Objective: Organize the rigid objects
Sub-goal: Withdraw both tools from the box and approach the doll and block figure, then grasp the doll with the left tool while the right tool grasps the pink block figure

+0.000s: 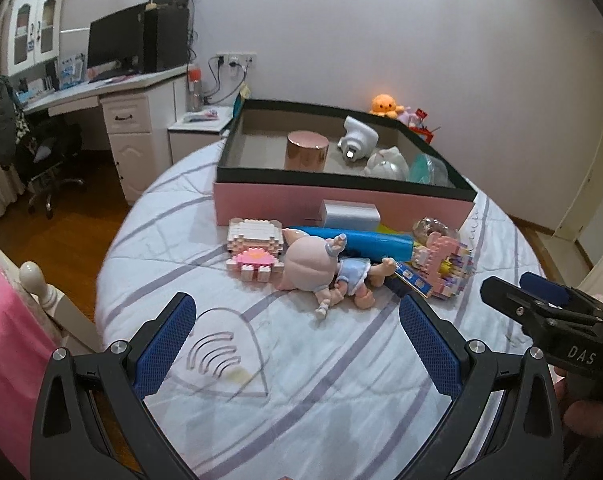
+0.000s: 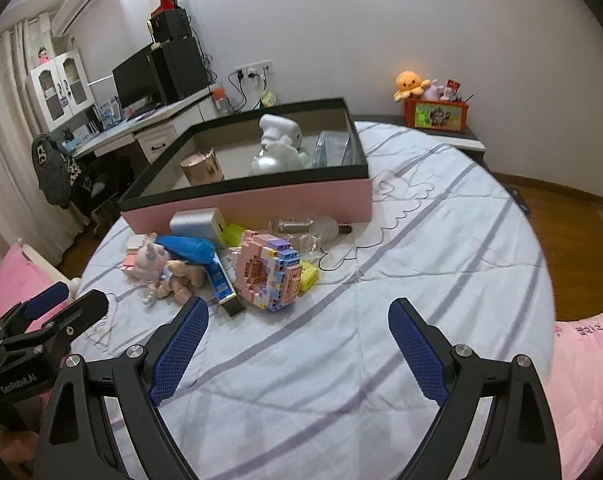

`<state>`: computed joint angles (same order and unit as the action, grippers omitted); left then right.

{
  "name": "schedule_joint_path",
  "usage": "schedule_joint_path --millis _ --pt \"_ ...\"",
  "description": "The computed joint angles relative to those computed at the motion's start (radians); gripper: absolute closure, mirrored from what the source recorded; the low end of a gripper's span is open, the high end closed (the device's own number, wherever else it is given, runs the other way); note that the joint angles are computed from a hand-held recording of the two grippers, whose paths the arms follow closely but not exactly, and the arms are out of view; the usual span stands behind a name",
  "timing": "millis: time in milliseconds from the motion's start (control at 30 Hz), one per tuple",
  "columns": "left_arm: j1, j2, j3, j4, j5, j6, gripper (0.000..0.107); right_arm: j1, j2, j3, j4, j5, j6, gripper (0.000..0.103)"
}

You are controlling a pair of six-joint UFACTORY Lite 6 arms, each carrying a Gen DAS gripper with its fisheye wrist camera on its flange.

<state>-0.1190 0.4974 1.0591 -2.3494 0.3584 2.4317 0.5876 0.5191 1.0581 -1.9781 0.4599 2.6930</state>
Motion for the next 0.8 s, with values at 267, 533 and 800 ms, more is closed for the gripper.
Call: schedule_joint_path --millis 267,533,800 --pt "-0.075 0.196 0.250 0.092 -0.113 -0.138 0.004 -0.075 0.102 0.107 -0.101 -0.072 0.044 0.010" --pt "-0.116 0.307 0.407 0.129 -0.202 -0.179 0.006 -0.110 0.163 0.182 -0.173 -0.129 0.062 0.024" --pt "-0.039 0.261 0.324 0.303 -0.053 -0.324 0.036 -0.083 0.194 0.242 -0.164 -0.148 0.000 0.053"
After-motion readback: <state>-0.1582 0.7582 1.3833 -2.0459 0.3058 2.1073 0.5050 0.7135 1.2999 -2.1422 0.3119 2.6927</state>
